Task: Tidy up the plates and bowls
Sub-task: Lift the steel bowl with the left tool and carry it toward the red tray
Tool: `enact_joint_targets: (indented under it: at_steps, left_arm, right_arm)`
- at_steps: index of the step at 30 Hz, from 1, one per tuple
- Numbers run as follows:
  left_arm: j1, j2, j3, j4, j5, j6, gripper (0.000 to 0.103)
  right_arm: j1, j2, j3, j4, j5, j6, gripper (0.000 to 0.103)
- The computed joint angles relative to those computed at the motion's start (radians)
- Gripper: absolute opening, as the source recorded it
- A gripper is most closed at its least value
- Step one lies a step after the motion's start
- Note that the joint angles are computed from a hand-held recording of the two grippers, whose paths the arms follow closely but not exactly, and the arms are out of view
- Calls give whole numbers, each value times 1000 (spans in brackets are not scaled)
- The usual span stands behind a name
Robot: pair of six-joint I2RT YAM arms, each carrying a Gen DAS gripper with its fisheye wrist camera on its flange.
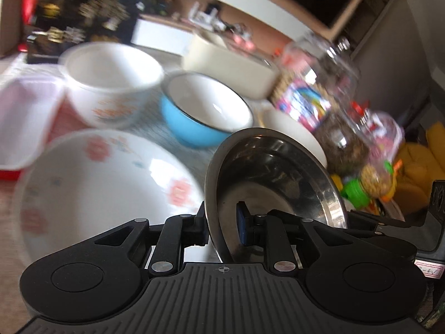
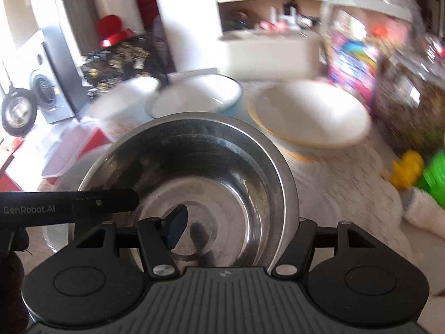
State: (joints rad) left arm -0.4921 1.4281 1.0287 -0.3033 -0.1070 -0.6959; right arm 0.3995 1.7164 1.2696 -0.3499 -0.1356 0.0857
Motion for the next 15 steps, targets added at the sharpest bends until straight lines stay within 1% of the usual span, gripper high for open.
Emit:
enact_joint_targets:
  at_steps: [5,8,11,13,15]
  left_arm:
    - [48,-145,-68,-80,-97,3,22]
    - [73,-188,-95,-121,-144,13,22]
    - [111,-217,-139,-142,-144,23,22]
    - [145,-230,-169,-153,-132,27,22]
    - [173,-242,-199,-152,-118,33,20]
  right_arm:
    - [114,87,134,-37,10,3,64]
    - [173,172,239,-79,3,9,64]
    - [214,271,351,-132,-4,24,64]
    - [244,328,414,-164,17,24,64]
    - [271,374,466,-198,28,29,64]
